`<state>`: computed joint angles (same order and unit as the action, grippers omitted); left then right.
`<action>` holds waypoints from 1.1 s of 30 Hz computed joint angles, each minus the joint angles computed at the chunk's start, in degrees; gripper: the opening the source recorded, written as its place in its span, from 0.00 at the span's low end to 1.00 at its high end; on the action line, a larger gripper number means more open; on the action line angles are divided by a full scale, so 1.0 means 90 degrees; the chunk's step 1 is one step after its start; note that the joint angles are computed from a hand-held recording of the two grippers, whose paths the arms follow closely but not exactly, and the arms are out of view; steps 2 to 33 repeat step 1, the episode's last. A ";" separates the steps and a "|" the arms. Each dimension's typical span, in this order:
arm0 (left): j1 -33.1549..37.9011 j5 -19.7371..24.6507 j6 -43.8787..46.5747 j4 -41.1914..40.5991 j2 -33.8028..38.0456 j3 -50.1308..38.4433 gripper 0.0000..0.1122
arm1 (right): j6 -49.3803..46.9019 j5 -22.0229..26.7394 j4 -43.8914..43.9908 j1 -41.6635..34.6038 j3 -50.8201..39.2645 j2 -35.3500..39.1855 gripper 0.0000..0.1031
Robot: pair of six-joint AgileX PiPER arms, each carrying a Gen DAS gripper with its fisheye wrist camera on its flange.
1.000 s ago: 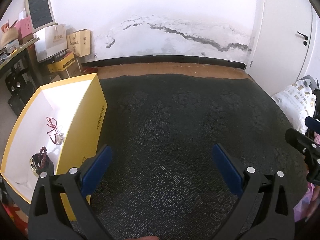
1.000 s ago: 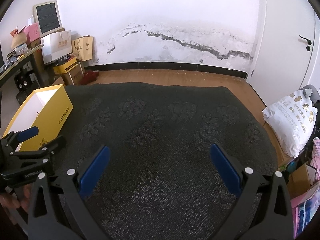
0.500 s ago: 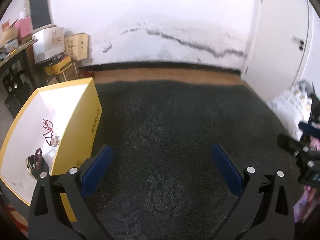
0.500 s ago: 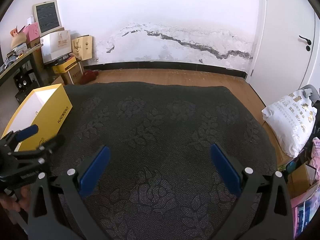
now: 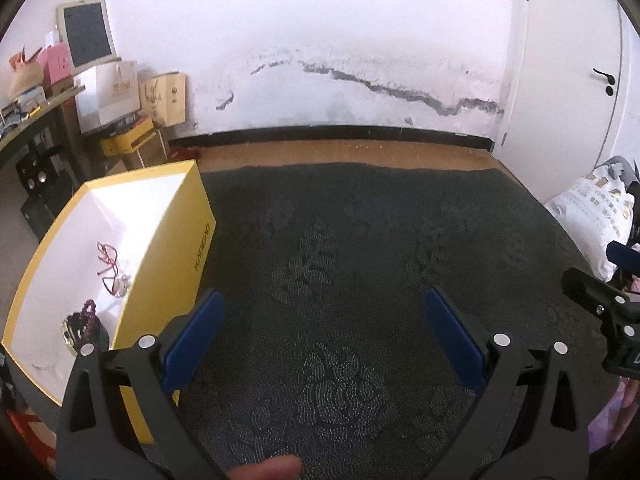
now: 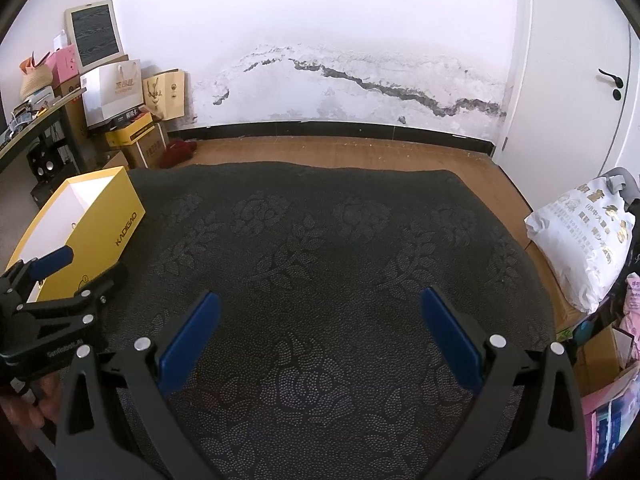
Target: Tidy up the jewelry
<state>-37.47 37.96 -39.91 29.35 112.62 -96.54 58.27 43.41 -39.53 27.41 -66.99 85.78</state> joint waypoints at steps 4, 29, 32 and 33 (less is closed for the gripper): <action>0.0015 0.0030 0.0069 -0.0086 0.0023 -0.0037 0.87 | -0.0009 -0.0008 -0.0002 -0.0011 0.0015 -0.0011 0.94; 0.0015 0.0030 0.0069 -0.0086 0.0023 -0.0037 0.87 | -0.0009 -0.0008 -0.0002 -0.0011 0.0015 -0.0011 0.94; 0.0015 0.0030 0.0069 -0.0086 0.0023 -0.0037 0.87 | -0.0009 -0.0008 -0.0002 -0.0011 0.0015 -0.0011 0.94; 0.0015 0.0030 0.0069 -0.0086 0.0023 -0.0037 0.87 | -0.0009 -0.0008 -0.0002 -0.0011 0.0015 -0.0011 0.94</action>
